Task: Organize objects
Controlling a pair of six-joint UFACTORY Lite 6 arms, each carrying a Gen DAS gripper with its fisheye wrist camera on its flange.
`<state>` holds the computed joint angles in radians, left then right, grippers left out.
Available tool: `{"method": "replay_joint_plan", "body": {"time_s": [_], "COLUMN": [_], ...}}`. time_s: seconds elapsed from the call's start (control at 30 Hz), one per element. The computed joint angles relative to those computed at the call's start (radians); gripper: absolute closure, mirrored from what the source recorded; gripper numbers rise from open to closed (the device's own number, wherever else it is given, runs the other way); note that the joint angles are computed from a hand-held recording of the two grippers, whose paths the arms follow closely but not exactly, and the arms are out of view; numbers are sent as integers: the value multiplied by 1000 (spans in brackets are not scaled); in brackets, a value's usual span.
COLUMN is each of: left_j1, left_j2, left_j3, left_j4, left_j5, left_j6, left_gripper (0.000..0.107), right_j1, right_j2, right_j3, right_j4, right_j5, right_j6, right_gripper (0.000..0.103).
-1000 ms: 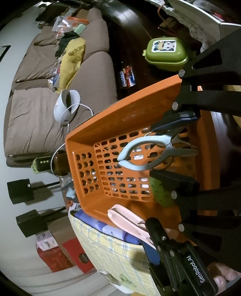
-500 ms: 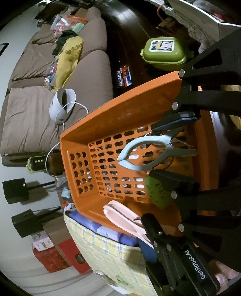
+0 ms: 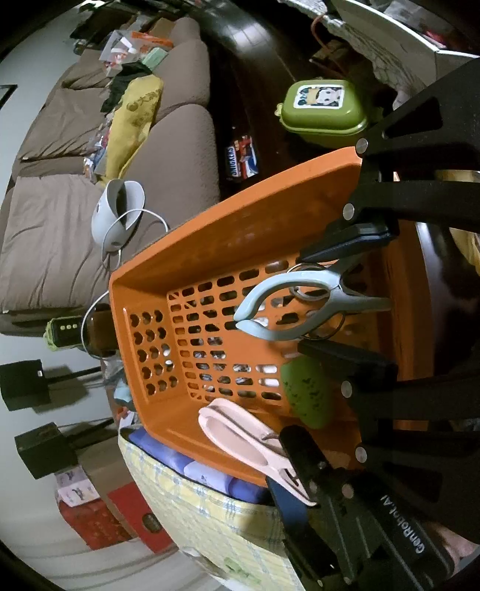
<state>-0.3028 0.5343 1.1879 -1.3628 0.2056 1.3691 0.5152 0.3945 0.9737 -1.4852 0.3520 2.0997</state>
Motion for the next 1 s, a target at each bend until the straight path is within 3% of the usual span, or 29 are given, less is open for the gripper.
{"method": "replay_joint_plan", "body": {"time_s": [0.2, 0.67, 1.0], "left_j1": [-19, -13, 53], "left_j2": [10, 32, 59], "left_j3": [-7, 13, 54], "left_j4": [34, 102, 121], "left_j5": [-28, -7, 153], "left_j6": [-29, -86, -155], "left_gripper": [58, 58, 58], "right_j1": [5, 0, -4], "right_j2": [26, 19, 27], "right_j3": [27, 17, 29], "right_j4": [86, 81, 98], "right_j5": [25, 28, 18], "right_j6": [-91, -81, -96], "right_gripper": [60, 60, 60]}}
